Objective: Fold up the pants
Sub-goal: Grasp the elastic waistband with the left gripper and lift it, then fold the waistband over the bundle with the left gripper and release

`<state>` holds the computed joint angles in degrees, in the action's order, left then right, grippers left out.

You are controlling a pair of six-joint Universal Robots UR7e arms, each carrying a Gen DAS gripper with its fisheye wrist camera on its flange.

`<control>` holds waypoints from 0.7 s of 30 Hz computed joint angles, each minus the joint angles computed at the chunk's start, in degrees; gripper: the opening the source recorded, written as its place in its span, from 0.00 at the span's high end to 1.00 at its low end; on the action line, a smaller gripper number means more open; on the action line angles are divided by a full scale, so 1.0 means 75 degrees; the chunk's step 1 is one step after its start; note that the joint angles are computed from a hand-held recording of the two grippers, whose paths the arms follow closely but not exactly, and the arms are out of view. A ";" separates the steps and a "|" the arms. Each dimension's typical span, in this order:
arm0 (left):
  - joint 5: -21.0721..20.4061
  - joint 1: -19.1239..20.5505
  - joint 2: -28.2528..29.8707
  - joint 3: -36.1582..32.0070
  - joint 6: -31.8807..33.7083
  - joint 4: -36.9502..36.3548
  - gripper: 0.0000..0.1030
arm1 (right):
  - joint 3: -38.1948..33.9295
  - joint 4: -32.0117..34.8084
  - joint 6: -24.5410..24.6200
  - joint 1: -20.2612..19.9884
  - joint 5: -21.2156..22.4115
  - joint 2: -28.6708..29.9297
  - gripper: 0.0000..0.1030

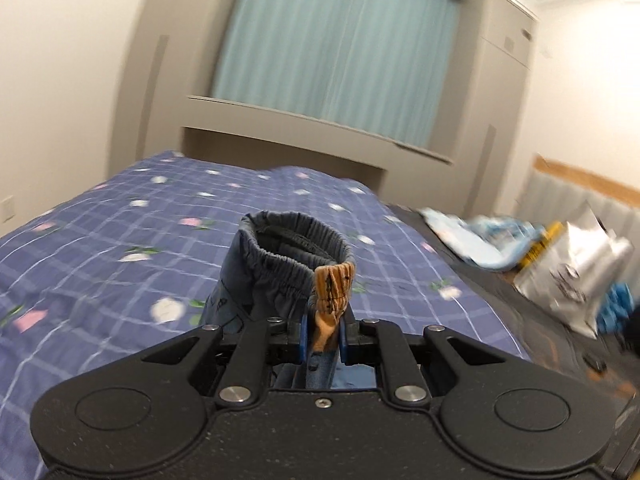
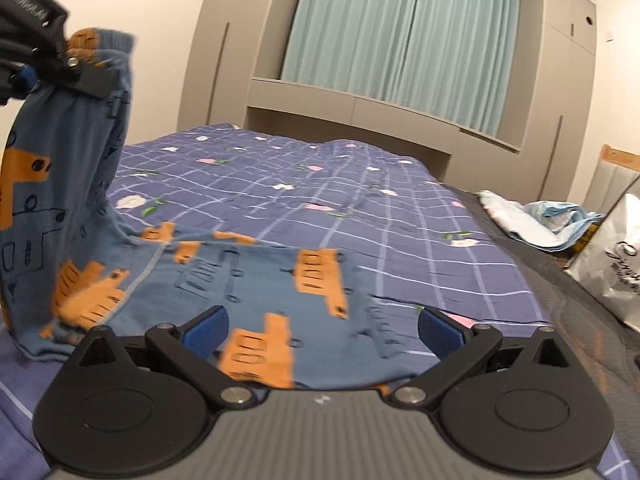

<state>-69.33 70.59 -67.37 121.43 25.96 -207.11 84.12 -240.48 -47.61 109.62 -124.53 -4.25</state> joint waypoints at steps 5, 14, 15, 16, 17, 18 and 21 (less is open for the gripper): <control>-0.0413 -0.0131 0.0405 -0.0229 0.0384 0.0673 0.86 | 0.0260 -0.0605 -0.0203 -0.0120 -0.0318 -0.0143 0.00; -0.0320 -0.0180 0.1367 -0.0682 0.0938 0.1465 0.86 | 0.0853 -0.1579 -0.0361 -0.0368 -0.1064 -0.0493 0.00; -0.0236 -0.0174 0.1468 -0.0725 0.0976 0.1518 0.85 | 0.0953 -0.1643 -0.0267 -0.0410 -0.1111 -0.0549 0.00; -0.0189 -0.0160 0.1550 -0.0767 0.0993 0.1566 0.85 | 0.1036 -0.1684 -0.0187 -0.0449 -0.1135 -0.0595 0.00; -0.0144 -0.0135 0.1632 -0.0802 0.1005 0.1635 0.85 | 0.1090 -0.1724 -0.0134 -0.0479 -0.1165 -0.0624 0.00; -0.0095 -0.0127 0.1680 -0.0842 0.1008 0.1723 0.83 | 0.1125 -0.1758 -0.0094 -0.0510 -0.1206 -0.0649 0.00; -0.0037 -0.0068 0.1793 -0.0894 0.0954 0.1899 0.79 | 0.1264 -0.1757 0.0135 -0.0585 -0.1231 -0.0740 0.00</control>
<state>-69.61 70.08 -53.92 114.72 33.12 -192.87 93.60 -253.66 -46.60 105.23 -133.77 -9.80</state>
